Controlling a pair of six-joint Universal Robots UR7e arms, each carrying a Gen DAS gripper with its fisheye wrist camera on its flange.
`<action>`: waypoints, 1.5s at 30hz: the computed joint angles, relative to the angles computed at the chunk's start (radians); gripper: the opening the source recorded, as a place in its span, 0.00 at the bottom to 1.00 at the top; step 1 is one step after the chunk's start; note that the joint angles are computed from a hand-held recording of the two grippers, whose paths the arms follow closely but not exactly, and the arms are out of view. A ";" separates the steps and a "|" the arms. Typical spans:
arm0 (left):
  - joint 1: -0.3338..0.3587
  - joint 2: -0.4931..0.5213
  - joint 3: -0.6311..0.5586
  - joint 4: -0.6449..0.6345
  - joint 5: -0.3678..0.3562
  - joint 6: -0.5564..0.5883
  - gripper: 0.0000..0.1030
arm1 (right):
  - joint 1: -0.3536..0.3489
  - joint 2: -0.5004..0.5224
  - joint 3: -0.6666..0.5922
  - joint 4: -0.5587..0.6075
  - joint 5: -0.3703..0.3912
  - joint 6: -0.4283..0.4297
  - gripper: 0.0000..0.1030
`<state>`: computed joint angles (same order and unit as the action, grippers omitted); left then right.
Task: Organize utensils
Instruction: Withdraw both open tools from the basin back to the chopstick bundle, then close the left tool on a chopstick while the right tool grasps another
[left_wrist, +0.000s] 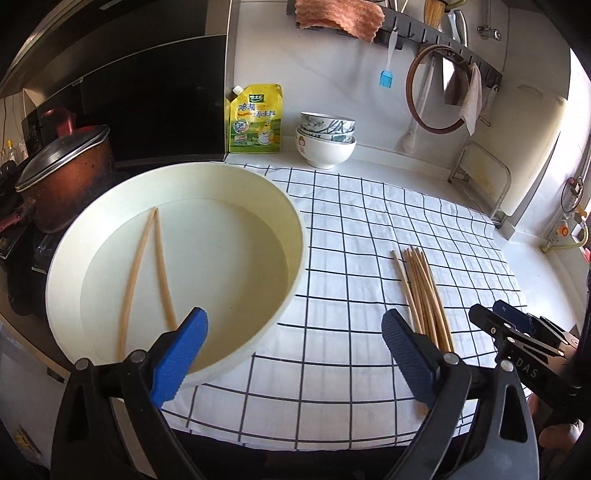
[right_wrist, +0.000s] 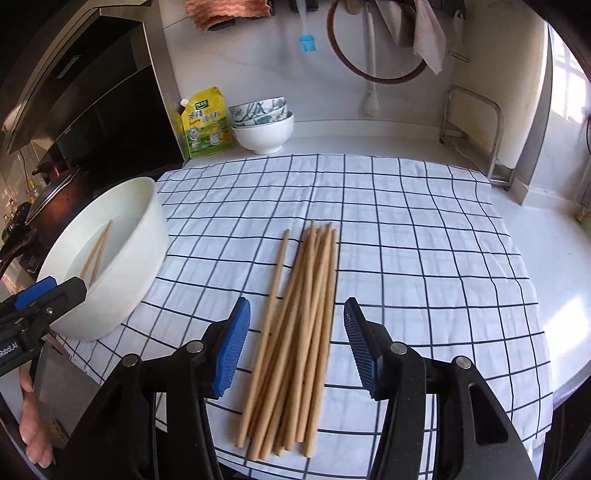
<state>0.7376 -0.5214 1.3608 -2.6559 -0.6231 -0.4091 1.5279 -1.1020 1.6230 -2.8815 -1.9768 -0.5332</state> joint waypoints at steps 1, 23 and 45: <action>-0.001 0.007 -0.006 0.001 -0.010 0.002 0.91 | -0.007 -0.004 0.003 -0.002 -0.003 0.001 0.49; 0.016 0.139 -0.164 0.149 -0.096 -0.022 0.91 | -0.066 0.025 -0.019 0.078 -0.027 -0.006 0.49; 0.035 0.177 -0.219 0.213 -0.128 -0.052 0.91 | -0.073 0.030 -0.018 0.075 -0.048 -0.029 0.49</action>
